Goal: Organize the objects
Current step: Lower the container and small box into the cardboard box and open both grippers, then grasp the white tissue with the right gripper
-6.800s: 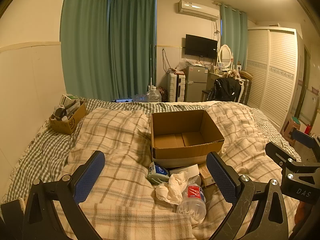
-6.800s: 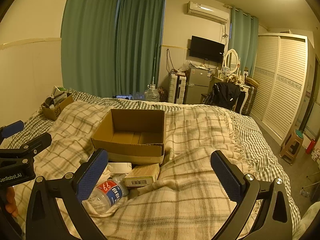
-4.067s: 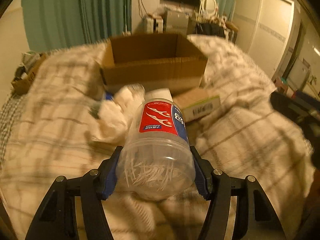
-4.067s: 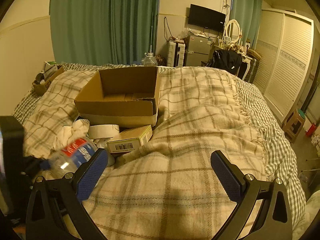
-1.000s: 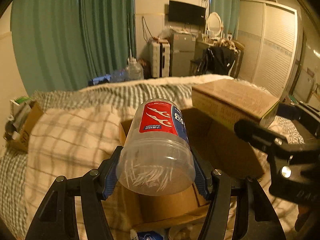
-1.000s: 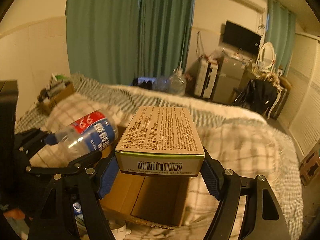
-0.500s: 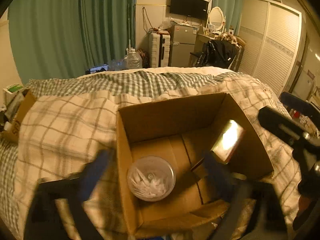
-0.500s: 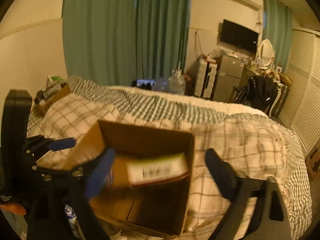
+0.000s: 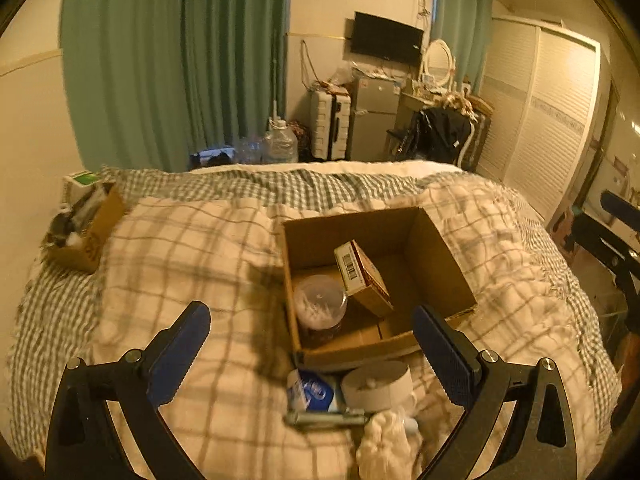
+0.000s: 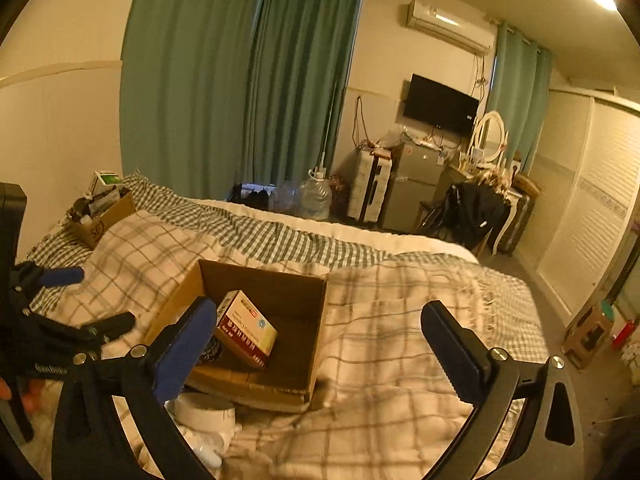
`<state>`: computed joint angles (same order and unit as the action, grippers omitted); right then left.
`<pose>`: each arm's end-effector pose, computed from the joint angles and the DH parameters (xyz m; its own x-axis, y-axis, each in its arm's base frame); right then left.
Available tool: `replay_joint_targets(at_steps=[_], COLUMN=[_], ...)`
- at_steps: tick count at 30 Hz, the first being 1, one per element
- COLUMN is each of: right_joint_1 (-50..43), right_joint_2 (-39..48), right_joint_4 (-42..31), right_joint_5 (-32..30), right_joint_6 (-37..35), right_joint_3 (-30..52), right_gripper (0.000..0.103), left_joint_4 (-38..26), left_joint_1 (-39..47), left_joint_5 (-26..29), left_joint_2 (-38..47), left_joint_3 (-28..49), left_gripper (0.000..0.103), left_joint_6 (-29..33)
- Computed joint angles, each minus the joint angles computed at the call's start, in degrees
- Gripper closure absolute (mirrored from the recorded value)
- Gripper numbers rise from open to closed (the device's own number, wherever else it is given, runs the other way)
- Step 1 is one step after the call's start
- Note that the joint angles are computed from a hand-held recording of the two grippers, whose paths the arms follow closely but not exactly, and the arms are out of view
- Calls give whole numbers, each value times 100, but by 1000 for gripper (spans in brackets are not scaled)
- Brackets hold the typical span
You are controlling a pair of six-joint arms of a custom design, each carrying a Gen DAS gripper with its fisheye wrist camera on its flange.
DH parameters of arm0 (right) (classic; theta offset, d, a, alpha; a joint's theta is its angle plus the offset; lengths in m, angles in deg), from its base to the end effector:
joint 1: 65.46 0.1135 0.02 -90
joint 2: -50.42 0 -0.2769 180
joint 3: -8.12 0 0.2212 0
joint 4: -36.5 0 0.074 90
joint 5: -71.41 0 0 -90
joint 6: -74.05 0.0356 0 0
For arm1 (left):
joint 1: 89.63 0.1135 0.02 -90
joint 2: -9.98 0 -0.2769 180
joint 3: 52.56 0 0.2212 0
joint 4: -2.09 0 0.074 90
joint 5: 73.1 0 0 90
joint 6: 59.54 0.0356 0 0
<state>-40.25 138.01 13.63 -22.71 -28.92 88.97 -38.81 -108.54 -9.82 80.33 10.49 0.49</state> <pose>0.2914 0.1400 0.3101 -0.3276 -0.4017 -0.8552 -0.5694 0.8062 -0.1605 0.2103 -0.0551 0.2673 -0.6139 -0.2613 -0.7449 -0.3471 0.9368 -0.0426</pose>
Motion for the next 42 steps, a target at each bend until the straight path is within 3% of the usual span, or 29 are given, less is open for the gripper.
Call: replay_joint_targets(at_steps=[6,11,17,21,24,28,32,34,36,38,42], right_joint_1=[73,165,563,996,1420,1607,1763,1819,1861,1886,1844], right_joint_2=[-844,-1194,-1048,-317,283,862,1413,1665,1915,2029,1376], right_joint_4=[-305,-440,-72,460,869,890,834,732,509,388,627], right_joint_5=[17,43,178,326,743,474,480,419,361,306,289], right_joint_6=[-20,-56,143,263,484,559,649,628,584,561,504], right_joint_3=[-414,-831,-1701,-2184,-2358,-2297,-2111,-2006,-1826,-1770,-2204], right_gripper=[1,1,1,1,1,1,3,14,52,84,90], left_joint_4=[-1115,-1519,-1873,-1466,-879,-569,-89,-55,-25,44,-11], left_joint_1=[-667,-1211,-2103,-2062,-1684,-1453,-1090,-1086,-1076,-1071,-1223], left_joint_5=[-683,-978,-1691,-1537,-1218,-1228,-855,-817,-780,-731,-729], left_joint_2=[-559,-942,-1022,-858,-640,-397,-529,-598,-617,-603,-451], left_joint_3=[90,-303,-1076,-1553,-1872,-2244,-2637,-2693,-2712,-2726,-2633], left_gripper=[0,0,0,0,0,0,0,0,0,0,0], left_joint_6=[-619,-1372,-3265,-3395,-2920,-2689,-2410,-2433,-2416,-2373,-2512])
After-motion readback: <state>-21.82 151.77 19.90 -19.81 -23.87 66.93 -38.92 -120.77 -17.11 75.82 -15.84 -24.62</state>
